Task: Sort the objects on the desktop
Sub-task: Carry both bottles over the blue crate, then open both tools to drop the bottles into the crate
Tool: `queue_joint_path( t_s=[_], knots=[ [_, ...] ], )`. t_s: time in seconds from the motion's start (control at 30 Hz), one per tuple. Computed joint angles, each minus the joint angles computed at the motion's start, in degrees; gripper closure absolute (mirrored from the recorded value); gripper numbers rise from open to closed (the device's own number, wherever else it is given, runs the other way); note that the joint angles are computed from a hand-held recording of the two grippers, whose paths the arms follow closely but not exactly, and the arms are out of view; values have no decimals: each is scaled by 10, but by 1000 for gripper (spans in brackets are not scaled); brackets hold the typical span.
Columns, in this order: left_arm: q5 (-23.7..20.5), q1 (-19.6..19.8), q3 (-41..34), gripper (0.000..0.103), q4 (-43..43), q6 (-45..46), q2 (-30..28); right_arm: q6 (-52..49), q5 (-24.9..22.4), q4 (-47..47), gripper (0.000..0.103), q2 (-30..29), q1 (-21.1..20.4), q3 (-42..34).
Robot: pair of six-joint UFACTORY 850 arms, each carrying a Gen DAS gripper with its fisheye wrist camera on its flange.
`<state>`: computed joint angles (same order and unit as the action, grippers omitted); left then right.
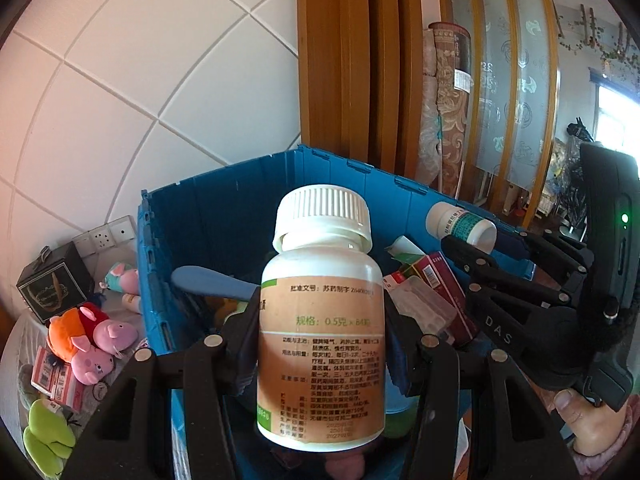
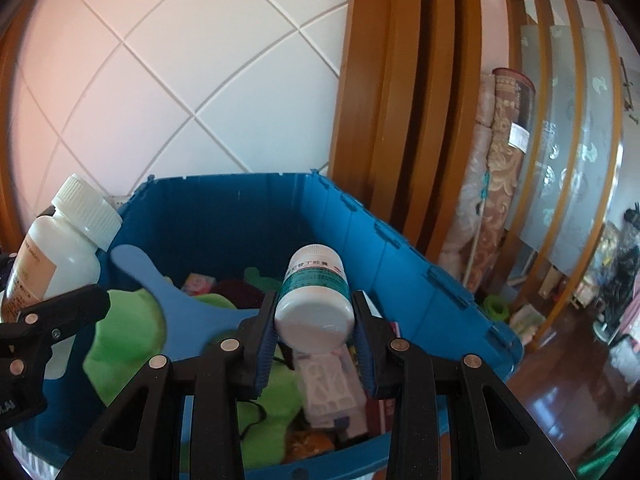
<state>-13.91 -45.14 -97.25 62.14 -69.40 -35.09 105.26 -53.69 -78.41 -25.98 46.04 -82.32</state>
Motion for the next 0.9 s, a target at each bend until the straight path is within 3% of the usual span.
queue_joint_path(
  t_s=[0.27,0.6,0.77,0.9],
  knots=[
    [-40,-7,-64,52,-179,153,-46,-25,32,9,69,8,-30,27],
    [-59,-5,-90,52,-217,182,-68,-29,58,9,69,8,-48,35],
    [-58,-6,-83,52,-186,150,-63,-42,53,17,69,2,-51,29],
    [-58,-3,-84,52,-208,164,-64,-45,51,20,67,1,-52,27]
  ],
)
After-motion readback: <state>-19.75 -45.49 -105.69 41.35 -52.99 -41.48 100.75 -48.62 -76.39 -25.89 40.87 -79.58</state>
